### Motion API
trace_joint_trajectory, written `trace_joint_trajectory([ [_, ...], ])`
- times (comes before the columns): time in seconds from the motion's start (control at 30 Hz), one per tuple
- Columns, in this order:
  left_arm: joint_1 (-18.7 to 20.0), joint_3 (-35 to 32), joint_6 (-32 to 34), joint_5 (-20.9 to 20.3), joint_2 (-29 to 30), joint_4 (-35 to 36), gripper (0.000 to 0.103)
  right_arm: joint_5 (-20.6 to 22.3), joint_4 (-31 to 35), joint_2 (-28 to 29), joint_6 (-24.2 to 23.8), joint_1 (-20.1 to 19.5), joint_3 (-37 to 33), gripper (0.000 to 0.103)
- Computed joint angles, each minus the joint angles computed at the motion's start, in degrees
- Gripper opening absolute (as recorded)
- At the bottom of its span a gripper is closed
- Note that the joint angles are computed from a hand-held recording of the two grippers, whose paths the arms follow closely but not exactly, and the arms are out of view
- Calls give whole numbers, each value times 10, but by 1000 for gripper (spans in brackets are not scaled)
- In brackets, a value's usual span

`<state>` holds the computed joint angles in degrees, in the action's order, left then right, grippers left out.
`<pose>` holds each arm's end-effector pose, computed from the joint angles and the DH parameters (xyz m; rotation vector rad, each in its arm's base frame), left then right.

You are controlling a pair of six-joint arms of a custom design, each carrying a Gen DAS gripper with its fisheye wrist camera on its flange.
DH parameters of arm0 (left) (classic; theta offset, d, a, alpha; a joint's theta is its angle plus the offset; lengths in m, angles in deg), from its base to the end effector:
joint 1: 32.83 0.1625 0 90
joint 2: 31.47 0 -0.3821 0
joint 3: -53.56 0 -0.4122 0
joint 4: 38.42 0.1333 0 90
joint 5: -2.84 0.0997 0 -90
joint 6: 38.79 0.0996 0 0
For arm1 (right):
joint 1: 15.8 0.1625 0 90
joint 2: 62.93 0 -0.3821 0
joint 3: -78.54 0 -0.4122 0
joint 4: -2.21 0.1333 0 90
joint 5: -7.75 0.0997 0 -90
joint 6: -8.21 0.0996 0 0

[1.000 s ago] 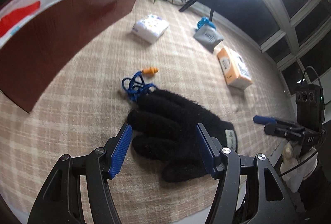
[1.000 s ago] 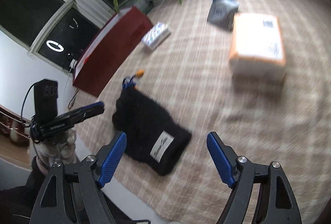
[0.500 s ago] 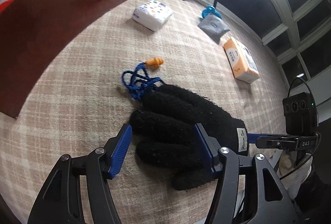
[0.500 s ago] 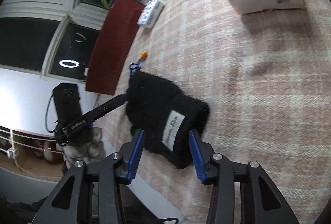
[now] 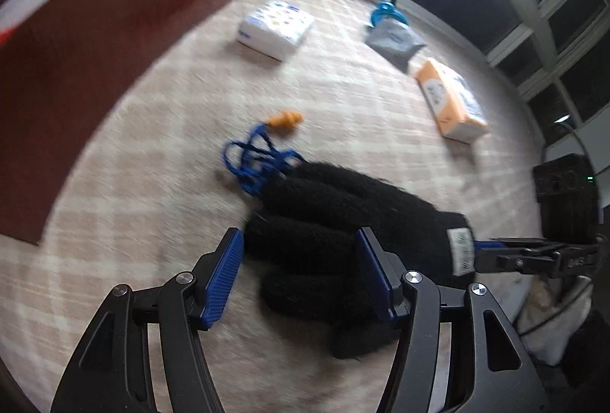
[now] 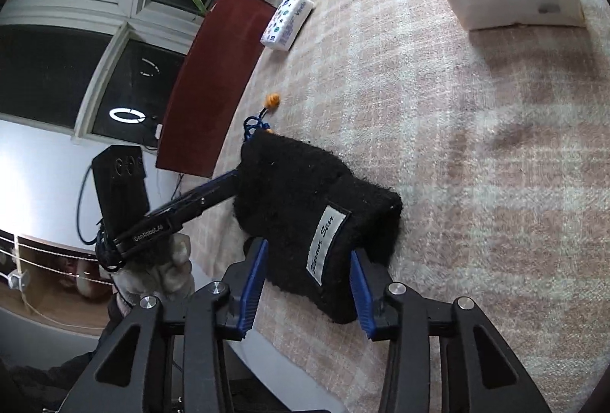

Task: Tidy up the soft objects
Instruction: 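Close the right gripper on the black glove and lift it, then carry the black glove up and over the dark red box with both grippers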

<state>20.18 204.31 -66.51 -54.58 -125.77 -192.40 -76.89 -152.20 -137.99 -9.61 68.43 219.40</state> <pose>-0.0366 -0.3593 0.1299 0.1648 2.6689 -0.5667 0.1052 -0.3772 0.0542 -0.3179 3.0284 0.0070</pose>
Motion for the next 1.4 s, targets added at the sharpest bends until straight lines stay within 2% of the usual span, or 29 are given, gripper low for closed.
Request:
trace_joint_trajectory([
  [0.1, 15, -8, 21, -18, 14, -12, 62, -18, -11, 16, 4, 12, -3, 38],
  [0.3, 4, -10, 38, -17, 34, -21, 63, -49, -24, 33, 3, 38, -10, 38],
  [0.4, 1, -5, 37, -38, 31, -18, 50, -56, -27, 37, 6, 46, -12, 38],
  [0.5, -15, 1, 43, -26, 40, -26, 49, -57, -30, 35, 4, 52, -10, 38],
  [0.53, -16, 0, 45, -23, 45, -31, 47, -60, -35, 38, 4, 51, -10, 36],
  [0.63, -4, -9, 44, -50, 49, -36, 28, -69, -54, 61, 19, 58, -18, 29],
  [0.67, -7, -6, 46, -51, 49, -41, 26, -73, -57, 63, 21, 64, -20, 22],
  [0.73, -22, 0, 48, -44, 45, -43, 23, -86, -59, 63, 15, 78, -19, 17],
  [0.8, -29, 4, 48, -48, 37, -44, 22, -100, -66, 60, 13, 92, -16, 13],
  [0.9, -37, 6, 48, -51, 24, -43, 20, -116, -75, 58, 15, 106, -15, 12],
  [1.17, -59, 16, 44, -60, -39, -30, 20, -117, -82, 30, 25, 132, -5, 11],
  [1.4, -85, 17, 48, -38, -116, 0, 20, -118, -78, 8, 35, 172, -18, 10],
])
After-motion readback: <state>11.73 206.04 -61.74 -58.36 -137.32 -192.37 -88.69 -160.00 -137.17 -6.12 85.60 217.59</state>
